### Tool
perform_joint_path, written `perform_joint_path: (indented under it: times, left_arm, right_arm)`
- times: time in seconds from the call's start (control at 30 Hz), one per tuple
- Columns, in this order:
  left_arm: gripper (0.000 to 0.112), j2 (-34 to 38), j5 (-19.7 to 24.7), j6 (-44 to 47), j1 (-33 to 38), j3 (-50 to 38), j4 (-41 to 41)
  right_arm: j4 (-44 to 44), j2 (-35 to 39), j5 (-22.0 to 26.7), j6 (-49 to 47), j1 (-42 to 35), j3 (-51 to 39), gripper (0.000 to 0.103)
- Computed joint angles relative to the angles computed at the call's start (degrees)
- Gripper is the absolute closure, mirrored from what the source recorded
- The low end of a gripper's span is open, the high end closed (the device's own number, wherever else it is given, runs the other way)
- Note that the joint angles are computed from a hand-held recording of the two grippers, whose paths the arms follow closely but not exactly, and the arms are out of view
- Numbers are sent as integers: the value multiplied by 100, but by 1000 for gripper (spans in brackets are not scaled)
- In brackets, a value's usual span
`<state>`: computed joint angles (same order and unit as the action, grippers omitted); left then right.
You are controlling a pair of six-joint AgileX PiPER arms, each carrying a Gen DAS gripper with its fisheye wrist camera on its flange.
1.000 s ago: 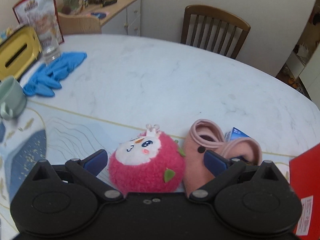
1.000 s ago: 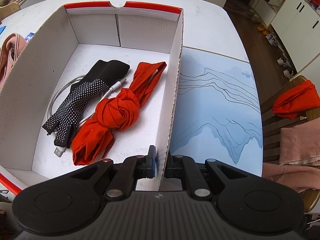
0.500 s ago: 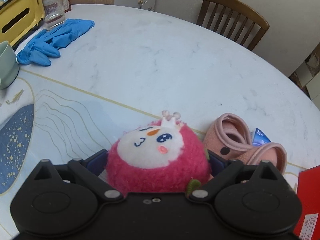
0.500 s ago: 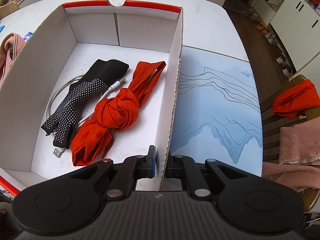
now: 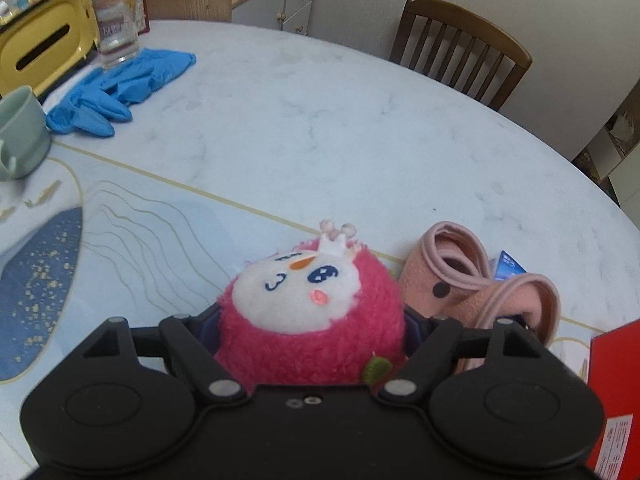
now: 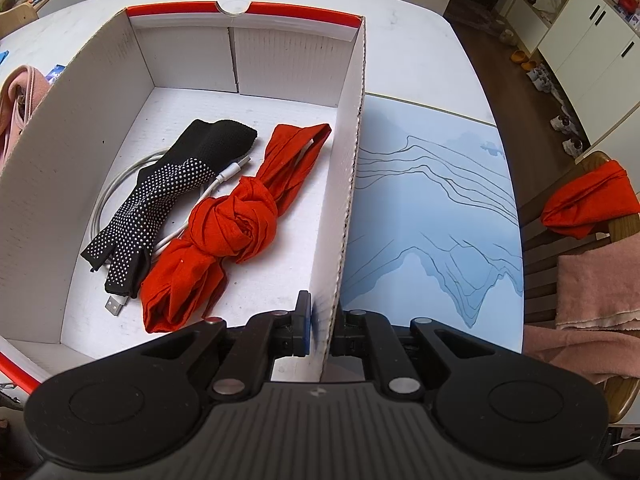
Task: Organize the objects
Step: 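Close the left gripper on the pink fluffy toy, then lift the pink fluffy toy with the left gripper and carry it over the box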
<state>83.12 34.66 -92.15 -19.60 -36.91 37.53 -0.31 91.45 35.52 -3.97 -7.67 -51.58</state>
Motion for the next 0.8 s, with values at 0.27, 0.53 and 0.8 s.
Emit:
perform_joint_path:
  times: [0.27,0.53,0.8]
  left_arm:
    - [33,-538,1158,178,-864,-332,-227]
    - [33,-711,2166,-43,-2106,-1001,-30]
    - [33,-336,2446,242,-2944,-2009,220]
  right_arm:
    - [-70,-15,-41,77,35,30,96]
    - [0,-42,-94,24,6,76,96]
    - [-16,-74,-161,57,12,136,96]
